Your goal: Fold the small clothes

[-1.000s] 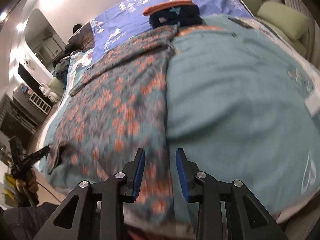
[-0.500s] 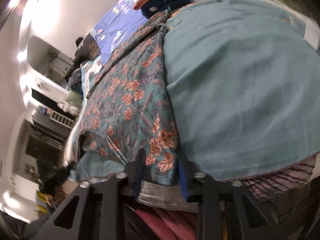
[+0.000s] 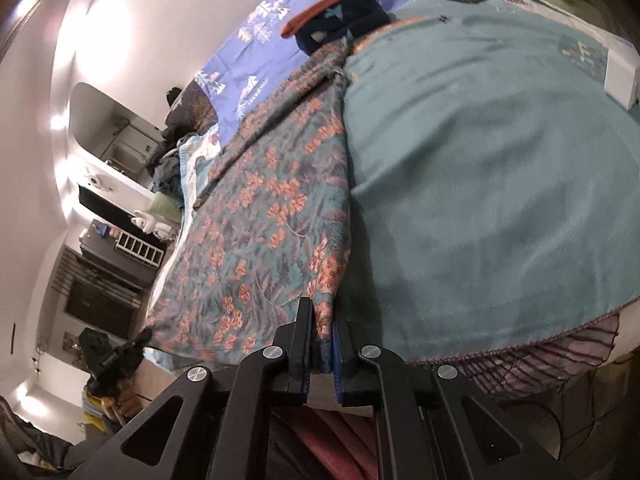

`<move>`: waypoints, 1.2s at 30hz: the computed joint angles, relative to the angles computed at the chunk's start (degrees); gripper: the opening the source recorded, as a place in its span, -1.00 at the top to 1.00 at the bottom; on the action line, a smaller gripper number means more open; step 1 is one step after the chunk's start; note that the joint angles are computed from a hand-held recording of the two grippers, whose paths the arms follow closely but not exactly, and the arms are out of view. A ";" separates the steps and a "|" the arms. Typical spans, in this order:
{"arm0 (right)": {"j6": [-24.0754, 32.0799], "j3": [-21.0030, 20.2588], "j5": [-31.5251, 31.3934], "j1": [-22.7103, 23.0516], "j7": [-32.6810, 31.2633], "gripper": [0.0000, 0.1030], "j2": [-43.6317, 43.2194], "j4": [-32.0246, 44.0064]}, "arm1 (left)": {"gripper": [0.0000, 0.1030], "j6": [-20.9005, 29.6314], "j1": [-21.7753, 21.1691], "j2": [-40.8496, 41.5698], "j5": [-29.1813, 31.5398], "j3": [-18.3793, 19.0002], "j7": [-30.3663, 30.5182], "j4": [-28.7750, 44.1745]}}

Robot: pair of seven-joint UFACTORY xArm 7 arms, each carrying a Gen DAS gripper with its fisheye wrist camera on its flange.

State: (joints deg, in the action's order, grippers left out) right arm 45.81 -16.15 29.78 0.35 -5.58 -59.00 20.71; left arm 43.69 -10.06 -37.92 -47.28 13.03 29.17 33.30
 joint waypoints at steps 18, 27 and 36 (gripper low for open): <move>-7.31 -5.08 10.24 8.45 -6.93 0.85 1.83 5.90 | 0.86 -10.97 -6.06 1.63 -7.13 0.70 3.90 7.22; -15.87 -7.22 15.96 17.80 -13.61 0.86 8.21 15.54 | 0.86 -15.10 -10.51 8.40 -18.31 1.80 11.25 17.20; -21.84 -7.88 17.16 22.28 -18.40 0.86 22.13 28.84 | 0.86 -17.37 -4.79 22.04 -10.84 -5.23 7.28 32.32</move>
State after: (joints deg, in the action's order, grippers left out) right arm 23.97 -24.03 46.93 22.63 -23.98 -36.87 49.55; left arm 26.32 -14.84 -15.88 -58.11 7.80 36.45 65.62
